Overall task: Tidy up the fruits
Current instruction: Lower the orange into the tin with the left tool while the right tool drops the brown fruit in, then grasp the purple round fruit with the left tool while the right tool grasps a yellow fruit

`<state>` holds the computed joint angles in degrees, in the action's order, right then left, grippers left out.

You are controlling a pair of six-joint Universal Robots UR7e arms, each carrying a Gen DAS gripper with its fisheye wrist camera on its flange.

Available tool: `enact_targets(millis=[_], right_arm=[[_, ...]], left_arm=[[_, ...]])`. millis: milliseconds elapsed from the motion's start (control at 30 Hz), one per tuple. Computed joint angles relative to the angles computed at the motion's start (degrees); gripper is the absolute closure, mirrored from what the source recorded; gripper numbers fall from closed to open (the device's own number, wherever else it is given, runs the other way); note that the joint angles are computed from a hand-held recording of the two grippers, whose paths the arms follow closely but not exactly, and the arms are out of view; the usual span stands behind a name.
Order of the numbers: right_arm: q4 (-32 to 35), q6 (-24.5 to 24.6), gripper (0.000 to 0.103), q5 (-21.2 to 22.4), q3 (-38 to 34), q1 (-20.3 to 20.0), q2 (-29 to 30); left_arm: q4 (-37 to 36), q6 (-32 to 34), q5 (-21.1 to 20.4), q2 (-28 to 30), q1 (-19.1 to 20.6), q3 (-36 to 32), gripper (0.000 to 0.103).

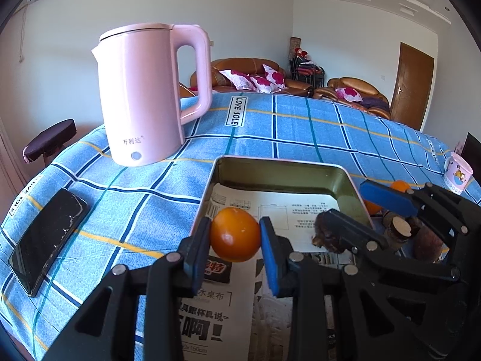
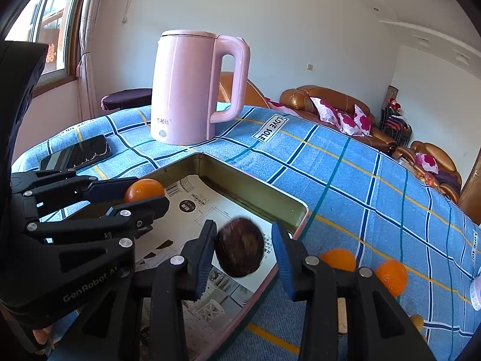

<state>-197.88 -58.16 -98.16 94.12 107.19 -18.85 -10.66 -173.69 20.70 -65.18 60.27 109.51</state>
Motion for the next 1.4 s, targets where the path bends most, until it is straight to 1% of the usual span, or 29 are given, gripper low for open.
enact_targets(millis=[67,100,133,167,200,233,267,300,333,400,500,600,733,800,867,933,1067,1133,1167,1233,1400], right_arm=[[-0.89,0.93,0.048,-0.33,-0.19,-0.10,0.10],[-1.02,1.48,0.045,-0.10,-0.13,-0.24,-0.04],[-1.14,1.90,0.042,0.57,0.09,-0.50,-0.31],[-1.41,2.13,0.041,1.29,0.50,-0.72,-0.65],[-2.06,2.04,0.041,1.85,1.01,-0.93,-0.96],[-3.16,1.60,0.041,2.04,1.65,-1.11,-1.26],[-4.14,1.09,0.041,1.77,2.34,-1.21,-1.67],[-4.68,0.76,0.041,1.68,3.11,-1.42,-2.34],[-5.15,0.56,0.040,1.98,4.09,-1.82,-3.27],[-6.04,0.15,0.036,2.89,6.20,-3.02,-5.43],[-8.78,-0.70,0.035,2.24,8.51,-4.89,-8.14],[-10.26,0.96,0.035,1.93,10.07,-7.20,-11.03],[-11.22,4.29,0.035,0.21,10.60,-9.85,-13.52],[-11.87,5.21,0.035,-1.25,10.24,-10.77,-13.81],[-11.55,5.97,0.035,-2.38,9.90,-11.55,-14.23],[-10.20,7.49,0.035,-3.16,9.49,-12.15,-14.94],[-9.51,7.69,0.035,-4.73,8.86,-12.69,-15.44],[-7.98,8.26,0.035,-5.16,8.45,-12.68,-15.57],[-7.73,8.43,0.035,-5.27,8.36,-12.65,-15.49],[-7.40,8.44,0.035,-5.34,8.32,-12.61,-15.46],[-5.32,8.72,0.035,-7.03,7.22,-12.16,-14.87]], left_arm=[[-3.01,2.09,-0.61,-0.83,-0.48,1.28,0.068],[-5.69,4.16,-1.13,-1.47,-0.89,2.34,0.064],[-9.17,6.74,-2.03,-2.13,-1.42,3.58,0.056],[-12.66,9.33,-2.66,-2.80,-1.92,4.87,0.053],[-15.46,11.21,-2.52,-3.57,-2.41,6.22,0.046],[-17.47,12.10,-1.72,-4.34,-2.88,7.55,0.040],[-18.83,12.29,-0.86,-4.88,-3.32,8.59,0.036],[-19.93,12.30,-0.35,-5.10,-3.78,9.31,0.027],[-21.39,12.67,-0.12,-5.09,-4.38,9.95,0.020],[-23.47,13.63,0.80,-4.55,-5.55,10.61,0.017],[-21.96,12.59,2.40,-1.93,-7.37,9.27,0.017],[-20.87,12.87,3.75,1.47,-8.72,7.28,0.015],[-12.91,8.67,6.07,7.05,-8.53,1.63,0.015],[-10.13,7.89,6.63,9.15,-8.16,-0.85,0.015],[-7.43,7.04,6.24,10.86,-7.71,-3.19,0.015],[-3.28,4.60,5.98,12.27,-7.12,-5.54,0.015],[3.58,-1.87,6.53,13.50,-5.99,-7.85,0.015],[8.55,-6.32,7.76,14.18,-4.85,-9.48,0.015],[9.90,-8.48,8.39,13.98,-4.31,-9.63,0.015],[10.74,-10.92,9.03,13.46,-3.68,-9.41,0.015],[10.75,-12.85,8.24,12.48,-3.24,-8.41,0.015]])
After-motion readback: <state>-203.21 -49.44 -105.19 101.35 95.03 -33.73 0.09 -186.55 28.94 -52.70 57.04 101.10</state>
